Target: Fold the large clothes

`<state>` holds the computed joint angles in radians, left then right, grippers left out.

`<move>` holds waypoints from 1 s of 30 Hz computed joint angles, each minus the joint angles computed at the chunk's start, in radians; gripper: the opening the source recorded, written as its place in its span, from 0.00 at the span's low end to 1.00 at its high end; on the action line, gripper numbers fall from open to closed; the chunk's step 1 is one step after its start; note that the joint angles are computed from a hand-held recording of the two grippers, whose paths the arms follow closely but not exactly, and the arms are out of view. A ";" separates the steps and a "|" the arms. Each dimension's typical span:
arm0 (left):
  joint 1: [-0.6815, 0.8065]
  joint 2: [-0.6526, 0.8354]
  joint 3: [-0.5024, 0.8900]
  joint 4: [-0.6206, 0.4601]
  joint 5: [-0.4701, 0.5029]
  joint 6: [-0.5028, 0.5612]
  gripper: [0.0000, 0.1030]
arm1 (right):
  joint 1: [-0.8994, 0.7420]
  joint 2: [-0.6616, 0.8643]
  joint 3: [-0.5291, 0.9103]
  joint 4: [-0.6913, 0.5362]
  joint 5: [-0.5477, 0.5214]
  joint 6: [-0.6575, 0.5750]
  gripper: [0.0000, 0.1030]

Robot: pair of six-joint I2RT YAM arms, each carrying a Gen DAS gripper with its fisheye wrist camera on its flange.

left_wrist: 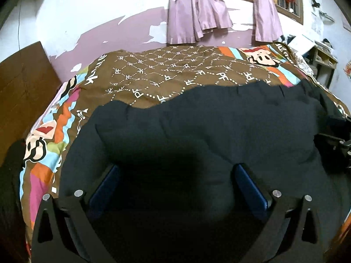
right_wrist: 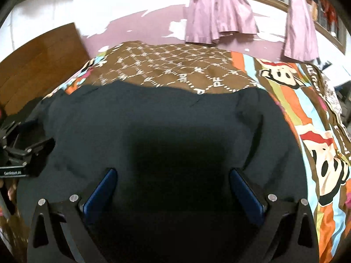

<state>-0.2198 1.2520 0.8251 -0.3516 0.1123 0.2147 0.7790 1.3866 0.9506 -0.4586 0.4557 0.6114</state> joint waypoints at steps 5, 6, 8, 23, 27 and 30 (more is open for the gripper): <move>0.034 0.090 0.071 -0.013 0.043 -0.055 0.99 | -0.071 0.004 0.006 -0.008 -0.003 -0.007 1.00; 0.048 0.114 0.084 -0.015 0.069 -0.070 0.99 | -0.092 0.000 -0.004 -0.004 -0.023 -0.007 1.00; 0.060 0.135 0.095 -0.007 0.091 -0.076 0.99 | -0.118 0.000 -0.012 0.000 -0.041 -0.006 1.00; 0.047 0.153 0.031 0.083 0.105 -0.071 0.99 | -0.197 -0.016 -0.122 0.120 -0.176 0.004 1.00; 0.059 0.144 0.010 0.107 0.128 -0.070 0.99 | -0.192 -0.023 -0.139 0.135 -0.175 0.009 1.00; 0.058 0.133 -0.008 0.127 0.129 -0.073 0.99 | -0.189 -0.022 -0.146 0.148 -0.165 0.006 1.00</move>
<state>-0.1622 1.3852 0.8173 -0.2243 0.2408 0.1418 0.5905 1.3651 0.8043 -0.3110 0.2905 0.6178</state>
